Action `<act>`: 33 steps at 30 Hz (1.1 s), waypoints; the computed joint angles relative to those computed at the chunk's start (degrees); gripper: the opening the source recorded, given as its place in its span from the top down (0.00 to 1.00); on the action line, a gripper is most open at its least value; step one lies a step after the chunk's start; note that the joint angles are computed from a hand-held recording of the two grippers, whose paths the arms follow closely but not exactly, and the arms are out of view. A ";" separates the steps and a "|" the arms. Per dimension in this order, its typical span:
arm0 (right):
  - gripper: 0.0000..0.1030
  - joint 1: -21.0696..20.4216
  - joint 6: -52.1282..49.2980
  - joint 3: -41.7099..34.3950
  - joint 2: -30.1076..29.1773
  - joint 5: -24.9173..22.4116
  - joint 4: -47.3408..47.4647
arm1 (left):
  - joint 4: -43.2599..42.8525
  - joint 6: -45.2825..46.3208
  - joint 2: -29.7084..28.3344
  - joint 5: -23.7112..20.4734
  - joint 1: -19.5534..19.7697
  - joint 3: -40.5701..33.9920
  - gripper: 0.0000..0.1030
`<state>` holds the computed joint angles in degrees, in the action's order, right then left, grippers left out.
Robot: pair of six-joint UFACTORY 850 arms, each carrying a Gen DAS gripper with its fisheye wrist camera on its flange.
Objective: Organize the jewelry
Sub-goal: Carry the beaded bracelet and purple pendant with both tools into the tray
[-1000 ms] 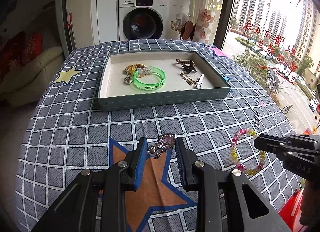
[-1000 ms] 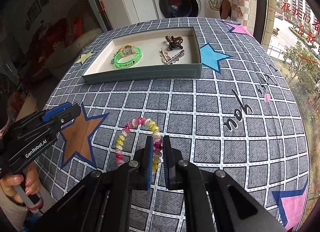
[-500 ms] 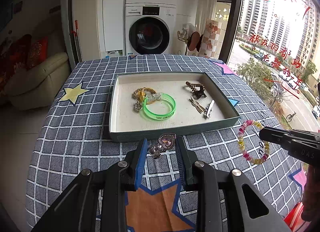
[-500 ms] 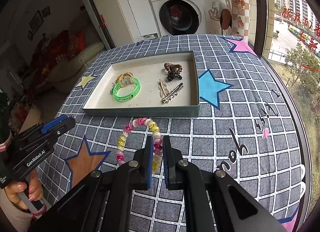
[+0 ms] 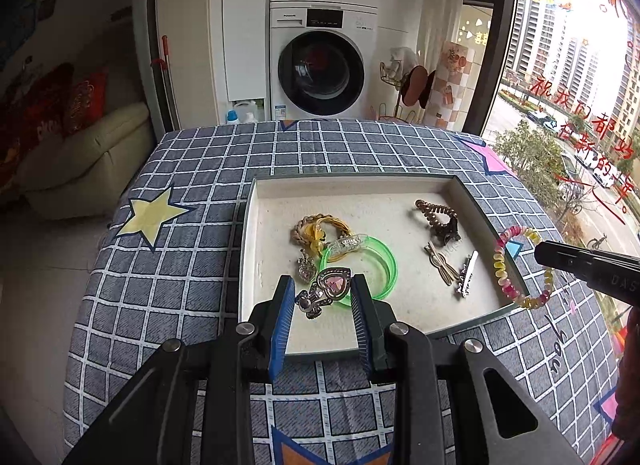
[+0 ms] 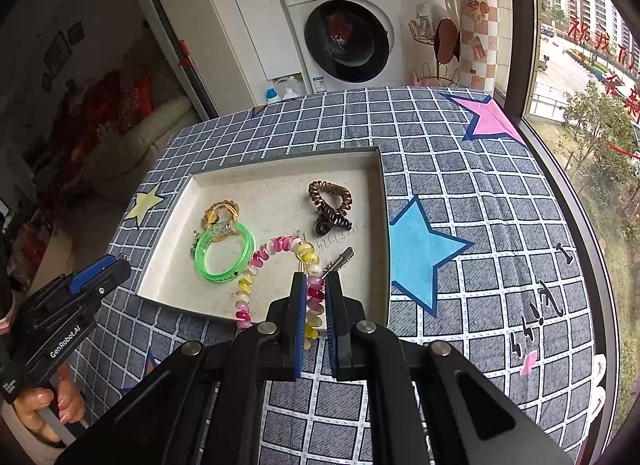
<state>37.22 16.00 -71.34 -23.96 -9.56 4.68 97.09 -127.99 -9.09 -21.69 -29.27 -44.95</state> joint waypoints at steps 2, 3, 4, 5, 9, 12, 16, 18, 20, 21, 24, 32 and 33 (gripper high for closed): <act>0.90 -0.09 -0.31 -2.02 -2.01 -0.63 0.13 | -0.82 1.41 -1.82 1.09 1.11 -1.25 0.60; 0.90 -0.10 -0.21 -3.04 -3.01 -0.94 -0.15 | -1.07 1.99 -2.66 1.59 1.52 -1.75 0.60; 0.90 -0.13 -0.22 -4.04 -4.00 -1.29 -0.35 | -1.45 2.76 -3.53 2.08 1.90 -2.29 0.60; 0.90 -0.17 -0.61 -4.97 -4.91 -1.65 -0.08 | -1.98 3.65 -4.35 2.37 2.17 -2.77 0.60; 0.91 -0.41 -3.95 -7.98 -8.08 -2.85 3.33 | -5.03 7.97 -7.19 3.65 2.96 -4.59 0.60; 0.90 -0.64 -6.28 -9.57 -9.91 -3.53 5.81 | -7.57 11.10 -8.88 4.00 3.31 -5.86 0.60; 0.91 -0.78 -7.10 -11.34 -11.91 -4.27 6.74 | -10.71 14.16 -10.82 4.31 3.88 -7.48 0.60; 0.91 -0.75 -6.23 -12.24 -12.91 -4.68 5.81 | -11.84 14.94 -11.62 4.27 4.06 -8.15 0.60; 0.91 -0.76 -4.30 -12.99 -13.81 -4.86 3.85 | -12.11 14.98 -12.29 4.10 4.16 -8.74 0.60; 0.91 -0.80 -3.22 -13.44 -14.29 -4.97 2.88 | -11.87 14.69 -12.57 3.84 4.16 -8.97 0.60; 0.91 -1.02 -1.34 -14.43 -15.47 -5.16 1.53 | -10.55 13.49 -13.30 2.48 3.93 -9.66 0.60; 0.90 -0.78 3.39 -15.25 -16.87 -5.21 -4.14 | -7.68 10.61 -14.54 0.47 3.39 -10.38 0.60; 0.91 -0.69 3.72 -15.25 -16.91 -5.25 -4.72 | -7.57 10.62 -14.62 0.15 3.23 -10.39 0.60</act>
<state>36.54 19.72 -86.59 -40.87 -14.81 -0.04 89.52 -117.37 -23.71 -21.55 -26.04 -55.34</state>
